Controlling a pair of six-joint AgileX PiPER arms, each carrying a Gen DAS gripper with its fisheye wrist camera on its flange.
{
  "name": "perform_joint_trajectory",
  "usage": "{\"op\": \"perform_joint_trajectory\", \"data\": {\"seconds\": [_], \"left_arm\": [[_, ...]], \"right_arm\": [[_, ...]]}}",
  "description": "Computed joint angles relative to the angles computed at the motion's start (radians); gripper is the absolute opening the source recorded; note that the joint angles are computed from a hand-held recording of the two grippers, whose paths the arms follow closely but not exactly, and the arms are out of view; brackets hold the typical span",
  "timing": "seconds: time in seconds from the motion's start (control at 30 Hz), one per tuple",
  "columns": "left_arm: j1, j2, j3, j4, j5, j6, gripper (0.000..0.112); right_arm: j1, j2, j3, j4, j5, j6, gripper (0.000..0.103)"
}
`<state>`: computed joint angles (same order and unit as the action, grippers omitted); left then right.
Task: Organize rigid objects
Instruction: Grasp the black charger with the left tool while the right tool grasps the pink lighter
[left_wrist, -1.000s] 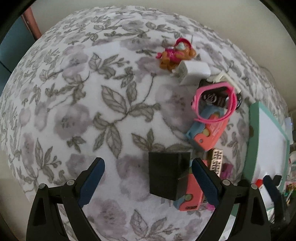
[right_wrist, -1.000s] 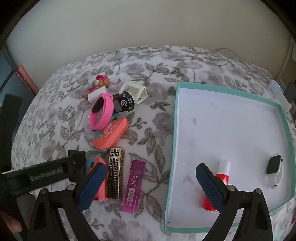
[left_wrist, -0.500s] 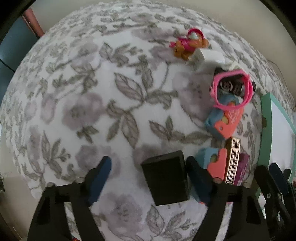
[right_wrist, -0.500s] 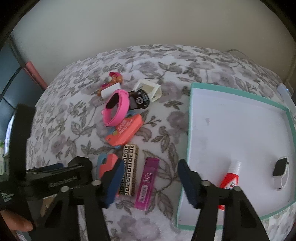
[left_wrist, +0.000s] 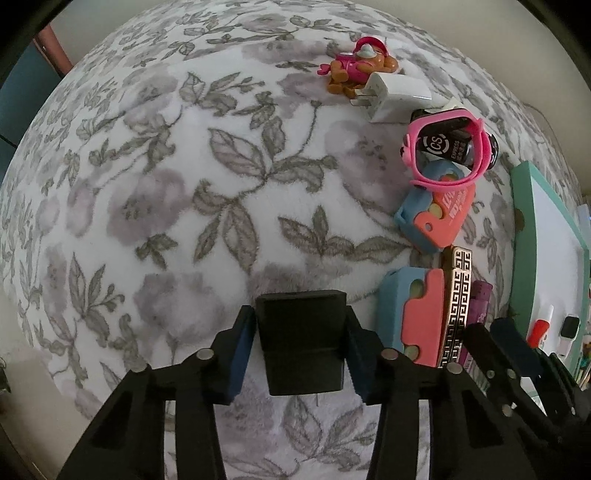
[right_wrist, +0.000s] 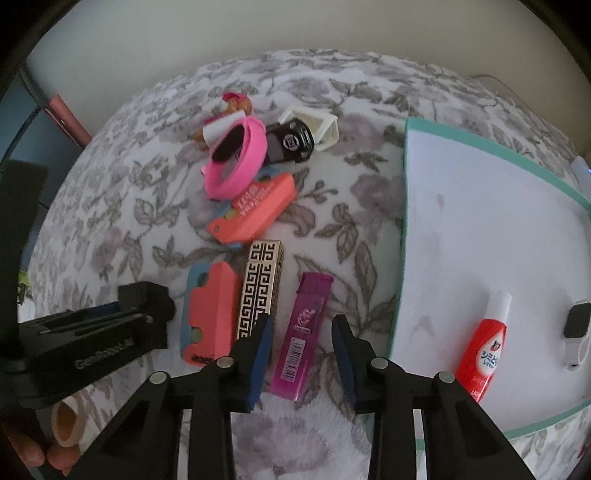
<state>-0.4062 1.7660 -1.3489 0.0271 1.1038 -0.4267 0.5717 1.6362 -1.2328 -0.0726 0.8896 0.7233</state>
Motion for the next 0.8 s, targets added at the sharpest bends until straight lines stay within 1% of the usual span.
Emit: {"op": "perform_joint_trajectory", "data": {"seconds": [0.17, 0.23, 0.3, 0.5, 0.57, 0.7, 0.8], "left_arm": [[-0.002, -0.006, 0.005, 0.007, 0.004, 0.014, 0.045], [-0.005, -0.008, 0.009, 0.008, 0.002, 0.013, 0.045], [-0.005, -0.007, 0.009, 0.012, 0.002, 0.013, 0.045], [-0.021, -0.005, -0.001, 0.022, 0.019, 0.003, 0.045], [-0.015, -0.003, -0.002, 0.019, 0.018, 0.011, 0.045], [-0.007, -0.008, 0.004, 0.008, 0.019, 0.024, 0.045], [0.011, -0.022, 0.02, -0.016, 0.014, 0.042, 0.045]], "right_arm": [[-0.004, -0.005, 0.008, 0.019, 0.001, -0.002, 0.035], [-0.009, -0.007, 0.009, 0.023, 0.009, -0.004, 0.032], [-0.015, -0.009, 0.011, 0.022, 0.021, 0.004, 0.032], [-0.02, 0.002, 0.015, 0.064, -0.001, -0.03, 0.032], [-0.002, 0.022, -0.004, 0.041, 0.016, -0.021, 0.032], [0.003, 0.03, -0.005, 0.03, 0.016, -0.013, 0.032], [0.021, 0.043, -0.021, -0.009, 0.033, 0.001, 0.032]]}}
